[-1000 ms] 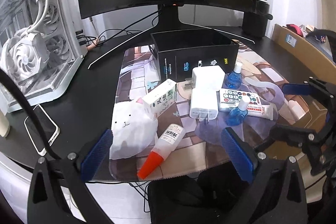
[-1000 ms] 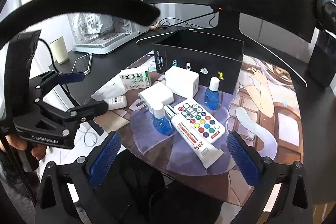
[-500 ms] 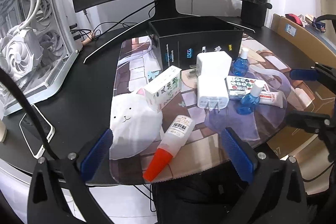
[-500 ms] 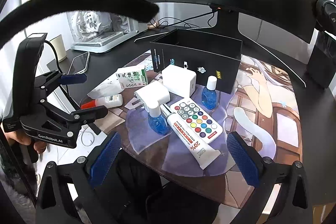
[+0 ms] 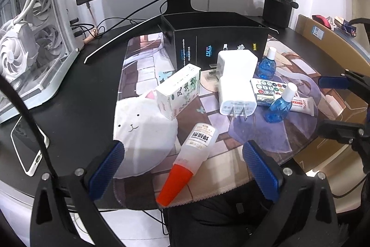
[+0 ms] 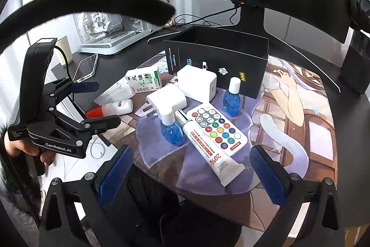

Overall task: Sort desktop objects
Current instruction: 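Move the left tool toward the red-nozzle glue bottle while the right tool approaches the blue bottle, then grasp the red-nozzle glue bottle with the left tool while the right tool grasps the small blue bottle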

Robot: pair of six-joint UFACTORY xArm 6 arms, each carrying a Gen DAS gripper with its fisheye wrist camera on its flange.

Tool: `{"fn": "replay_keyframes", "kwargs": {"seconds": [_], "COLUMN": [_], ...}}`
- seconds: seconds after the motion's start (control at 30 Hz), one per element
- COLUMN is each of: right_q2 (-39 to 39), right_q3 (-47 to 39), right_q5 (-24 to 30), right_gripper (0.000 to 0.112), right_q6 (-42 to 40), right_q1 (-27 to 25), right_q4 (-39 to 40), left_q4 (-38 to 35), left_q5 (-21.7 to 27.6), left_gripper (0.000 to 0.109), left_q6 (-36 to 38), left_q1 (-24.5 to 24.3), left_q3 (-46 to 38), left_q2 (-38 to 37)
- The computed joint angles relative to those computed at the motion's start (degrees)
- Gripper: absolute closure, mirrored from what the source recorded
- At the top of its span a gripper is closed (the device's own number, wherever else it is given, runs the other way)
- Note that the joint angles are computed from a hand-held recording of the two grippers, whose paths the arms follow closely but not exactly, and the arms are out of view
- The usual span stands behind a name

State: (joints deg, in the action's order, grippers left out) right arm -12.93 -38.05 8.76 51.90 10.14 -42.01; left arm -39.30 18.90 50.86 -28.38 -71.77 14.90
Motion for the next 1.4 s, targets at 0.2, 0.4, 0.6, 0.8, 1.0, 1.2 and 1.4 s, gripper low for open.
{"fn": "replay_keyframes", "kwargs": {"seconds": [0.2, 0.4, 0.6, 0.8, 1.0, 1.2, 1.4], "right_q2": [0.60, 1.06, 1.52, 1.79, 2.05, 2.88, 5.15], "right_q3": [0.09, 0.09, -0.03, -0.01, -0.02, -1.03, -3.10], "right_q5": [-0.83, -1.19, -1.00, -0.90, -1.48, -3.70, -5.29], "right_gripper": [0.010, 0.010, 0.010, 0.010, 0.010, 0.012, 0.032], "right_q6": [-1.66, -3.09, -3.85, -4.45, -2.84, 7.79, 10.19], "right_q1": [-0.37, -0.40, -0.61, -0.47, -1.16, -3.40, -3.60], "right_q4": [1.78, 2.99, 4.14, 4.92, 2.87, -10.56, -16.82], "left_q4": [0.04, -5.63, -11.11, -14.22, -14.37, -14.70, -14.79], "left_q5": [-0.70, 3.04, 5.57, 7.53, 7.46, 8.57, 8.96], "left_gripper": [0.010, 0.025, 0.073, 0.085, 0.085, 0.085, 0.085], "left_q6": [0.96, 5.48, 12.83, 14.84, 14.37, 14.81, 15.04], "left_q1": [-0.41, 0.40, 0.70, 1.23, 1.28, 1.48, 1.73], "left_q3": [-0.07, -1.59, -1.87, -2.29, -2.55, -2.57, -2.59], "left_q2": [1.02, 1.83, 1.32, 1.28, 1.46, 1.22, 1.05]}}
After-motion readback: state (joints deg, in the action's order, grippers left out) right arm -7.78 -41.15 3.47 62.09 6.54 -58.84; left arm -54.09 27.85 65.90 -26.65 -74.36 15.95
